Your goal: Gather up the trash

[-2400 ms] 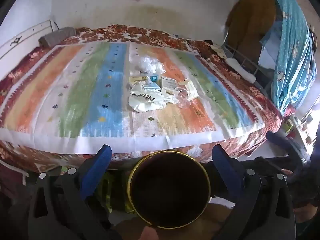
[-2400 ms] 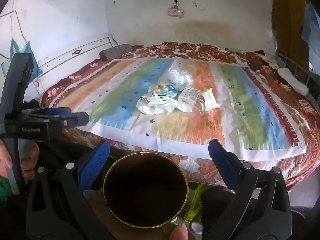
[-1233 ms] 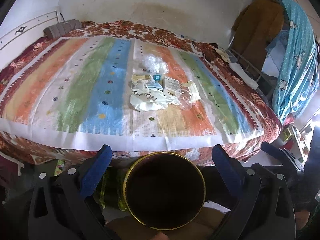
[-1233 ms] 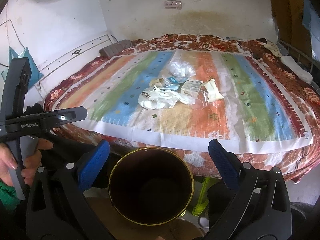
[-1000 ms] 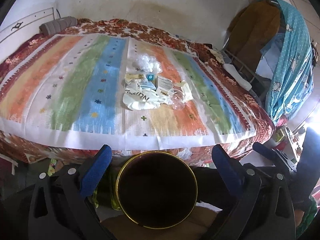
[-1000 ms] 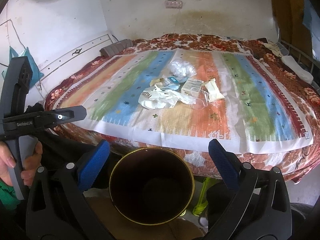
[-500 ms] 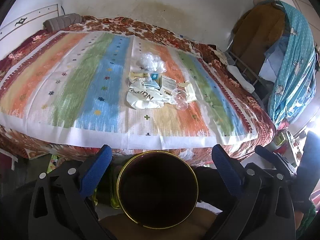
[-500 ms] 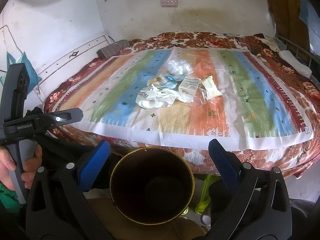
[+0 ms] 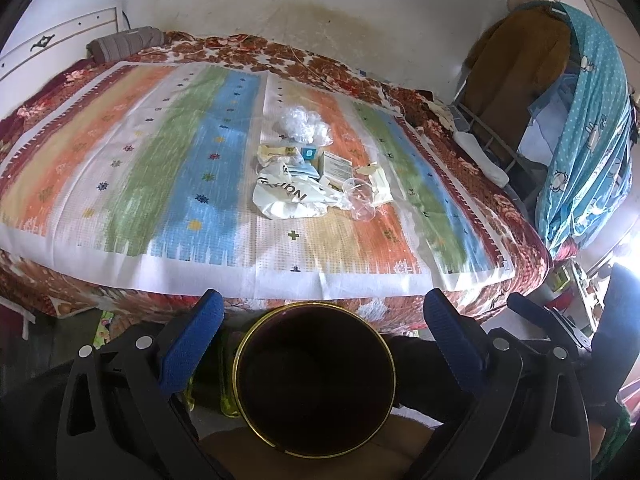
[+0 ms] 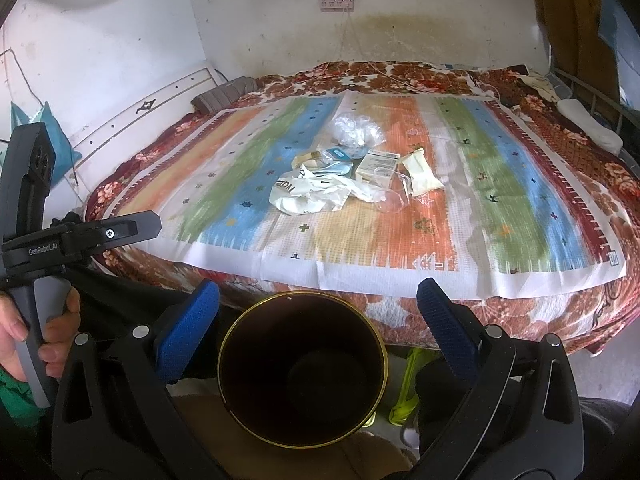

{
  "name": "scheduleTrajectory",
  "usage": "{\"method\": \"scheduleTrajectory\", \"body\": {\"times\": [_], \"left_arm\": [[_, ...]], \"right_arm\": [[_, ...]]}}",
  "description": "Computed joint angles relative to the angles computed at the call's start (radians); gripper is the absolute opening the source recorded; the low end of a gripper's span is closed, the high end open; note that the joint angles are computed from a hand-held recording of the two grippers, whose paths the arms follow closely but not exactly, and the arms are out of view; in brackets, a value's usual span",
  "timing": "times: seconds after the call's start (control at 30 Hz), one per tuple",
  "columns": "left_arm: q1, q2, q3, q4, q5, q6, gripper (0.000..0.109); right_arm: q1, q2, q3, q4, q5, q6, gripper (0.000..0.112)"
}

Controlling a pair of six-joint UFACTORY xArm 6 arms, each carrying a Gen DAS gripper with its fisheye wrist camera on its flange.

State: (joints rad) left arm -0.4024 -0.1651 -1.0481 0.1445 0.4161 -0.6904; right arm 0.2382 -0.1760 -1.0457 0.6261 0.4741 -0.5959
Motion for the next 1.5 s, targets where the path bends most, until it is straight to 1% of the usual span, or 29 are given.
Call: {"method": "scheduleTrajectory", "body": {"times": [0.47,0.53,0.63,0.83,0.87,1.03,1.17,1.23,1.37,1.5], "left_arm": [[0.000,0.002,0.000,0.007,-0.003,-0.006,0.097],[-0.001,0.008,-0.014,0.008,0.023,-0.002,0.097],[0.000,0.003,-0.009,-0.001,0.015,-0.010,0.097],[-0.001,0.007,-0.016,0.004,0.029,-0.007,0.097],[-0.001,0.017,-0.029,-0.002,0.042,-0.002,0.097],[0.017,0.083,-0.109,-0.093,0.096,0.060,0.097],[0.030,0.139,-0.182,-0.146,0.138,0.098,0.097],[0.037,0.164,-0.216,-0.179,0.155,0.126,0.097],[0.059,0.223,-0.293,-0.304,0.196,0.197,0.097],[0.077,0.271,-0.352,-0.381,0.233,0.227,0.097]], "right_arm": [[0.002,0.000,0.003,-0.007,-0.003,0.007,0.094],[-0.001,-0.004,0.002,-0.009,0.004,0.002,0.094],[0.001,-0.003,0.005,-0.001,0.000,-0.003,0.094],[-0.002,-0.001,0.000,0.004,0.010,-0.007,0.094],[-0.002,-0.001,0.000,0.002,0.009,-0.007,0.094],[0.000,0.024,-0.041,-0.050,-0.003,0.001,0.094],[-0.011,0.072,-0.117,-0.079,0.045,0.018,0.094],[-0.011,0.091,-0.146,-0.110,0.053,0.027,0.094],[-0.014,0.137,-0.214,-0.180,0.058,0.041,0.094],[-0.019,0.190,-0.285,-0.231,0.086,0.067,0.094]]}}
